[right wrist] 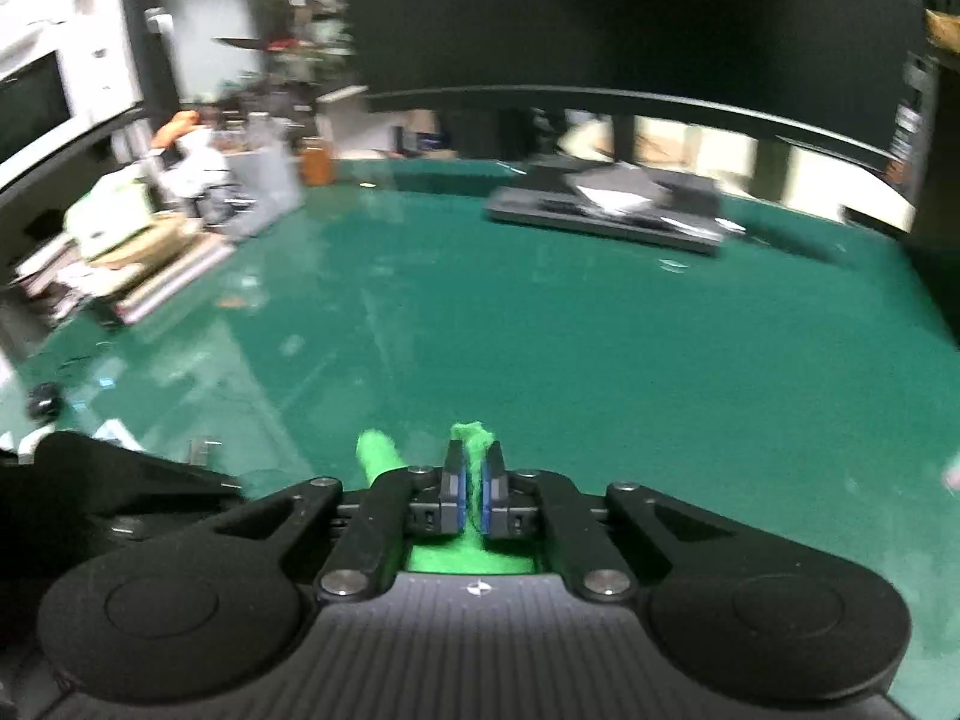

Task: Clean bowl
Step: 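Rub the green cloth across the bowl interior with the right gripper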

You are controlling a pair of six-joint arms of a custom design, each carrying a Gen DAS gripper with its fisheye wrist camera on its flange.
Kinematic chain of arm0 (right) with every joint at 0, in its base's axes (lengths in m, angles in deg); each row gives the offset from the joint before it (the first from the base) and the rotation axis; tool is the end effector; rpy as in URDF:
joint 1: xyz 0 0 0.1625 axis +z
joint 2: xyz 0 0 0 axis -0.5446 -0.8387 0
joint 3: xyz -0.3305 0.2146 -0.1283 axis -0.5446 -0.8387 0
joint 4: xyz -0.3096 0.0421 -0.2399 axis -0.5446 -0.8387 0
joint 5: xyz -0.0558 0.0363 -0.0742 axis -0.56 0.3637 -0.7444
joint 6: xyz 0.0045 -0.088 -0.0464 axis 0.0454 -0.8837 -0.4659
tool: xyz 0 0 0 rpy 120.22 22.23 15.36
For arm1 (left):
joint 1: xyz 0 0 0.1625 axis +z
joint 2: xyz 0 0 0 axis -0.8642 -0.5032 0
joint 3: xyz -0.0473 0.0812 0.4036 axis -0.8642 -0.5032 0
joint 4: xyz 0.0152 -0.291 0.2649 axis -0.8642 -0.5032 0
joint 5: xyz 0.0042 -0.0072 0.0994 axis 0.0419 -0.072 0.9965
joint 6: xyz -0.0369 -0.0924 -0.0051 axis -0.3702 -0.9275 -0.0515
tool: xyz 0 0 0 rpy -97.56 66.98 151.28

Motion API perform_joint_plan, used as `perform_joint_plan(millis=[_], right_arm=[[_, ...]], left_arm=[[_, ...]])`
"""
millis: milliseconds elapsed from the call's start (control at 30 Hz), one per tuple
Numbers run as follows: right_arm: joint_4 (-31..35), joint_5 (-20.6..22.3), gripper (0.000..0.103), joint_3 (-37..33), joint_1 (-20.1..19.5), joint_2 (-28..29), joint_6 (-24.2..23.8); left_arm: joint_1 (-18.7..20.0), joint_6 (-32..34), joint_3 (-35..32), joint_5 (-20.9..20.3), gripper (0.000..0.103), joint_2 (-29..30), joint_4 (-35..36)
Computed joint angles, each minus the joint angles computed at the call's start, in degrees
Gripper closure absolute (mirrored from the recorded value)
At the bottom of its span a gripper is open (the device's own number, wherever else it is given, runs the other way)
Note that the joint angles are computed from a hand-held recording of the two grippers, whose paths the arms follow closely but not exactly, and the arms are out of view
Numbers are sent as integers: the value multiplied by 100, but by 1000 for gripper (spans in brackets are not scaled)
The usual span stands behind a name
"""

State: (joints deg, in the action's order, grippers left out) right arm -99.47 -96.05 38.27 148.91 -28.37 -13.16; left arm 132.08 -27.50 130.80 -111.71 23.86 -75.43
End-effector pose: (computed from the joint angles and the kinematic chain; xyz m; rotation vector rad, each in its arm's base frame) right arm 0.3838 -0.6603 -0.0297 0.2250 -2.2322 1.0047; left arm -0.0648 -0.7336 0.2998 1.3713 2.4301 -0.2817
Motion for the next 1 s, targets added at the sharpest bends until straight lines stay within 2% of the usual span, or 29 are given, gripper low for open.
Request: perform_joint_plan(millis=[100,200,300,367,400,467,567,667,733,867,933,1000], right_arm=[[-82,514,97,178,-73,-111,-147],[128,1099,97,194,-127,-154,-341],[89,1113,101,432,-157,-306,-488],[-200,815,97,821,-192,-505,-414],[-230,799,94,951,-222,-596,-272],[-391,1026,97,1314,-290,-816,-28],[-390,1460,97,1266,-307,-748,-476],[-49,1866,99,1247,-382,-812,-654],[-154,1855,98,1373,-408,-888,-719],[-595,1407,98,1843,-420,-1133,-482],[-503,1140,98,2083,-440,-1303,-146],[-707,1319,98,2445,-491,-1496,197]], left_arm=[[-92,-171,144,228,68,-47,-120],[-176,-474,328,451,68,-124,-204],[-255,-627,586,532,68,-229,-357],[-308,-724,756,584,68,-296,-460],[-363,-798,970,664,67,-369,-677],[-407,-919,1179,756,67,-449,-904],[-458,-1122,1254,889,67,-496,-892],[-505,-1259,1326,1026,66,-529,-926],[-515,-1317,1369,1057,65,-552,-956],[-530,-1428,1462,1099,63,-605,-1021],[-527,-1468,1479,1092,63,-613,-1049],[-512,-1501,1514,1060,62,-620,-1142]])
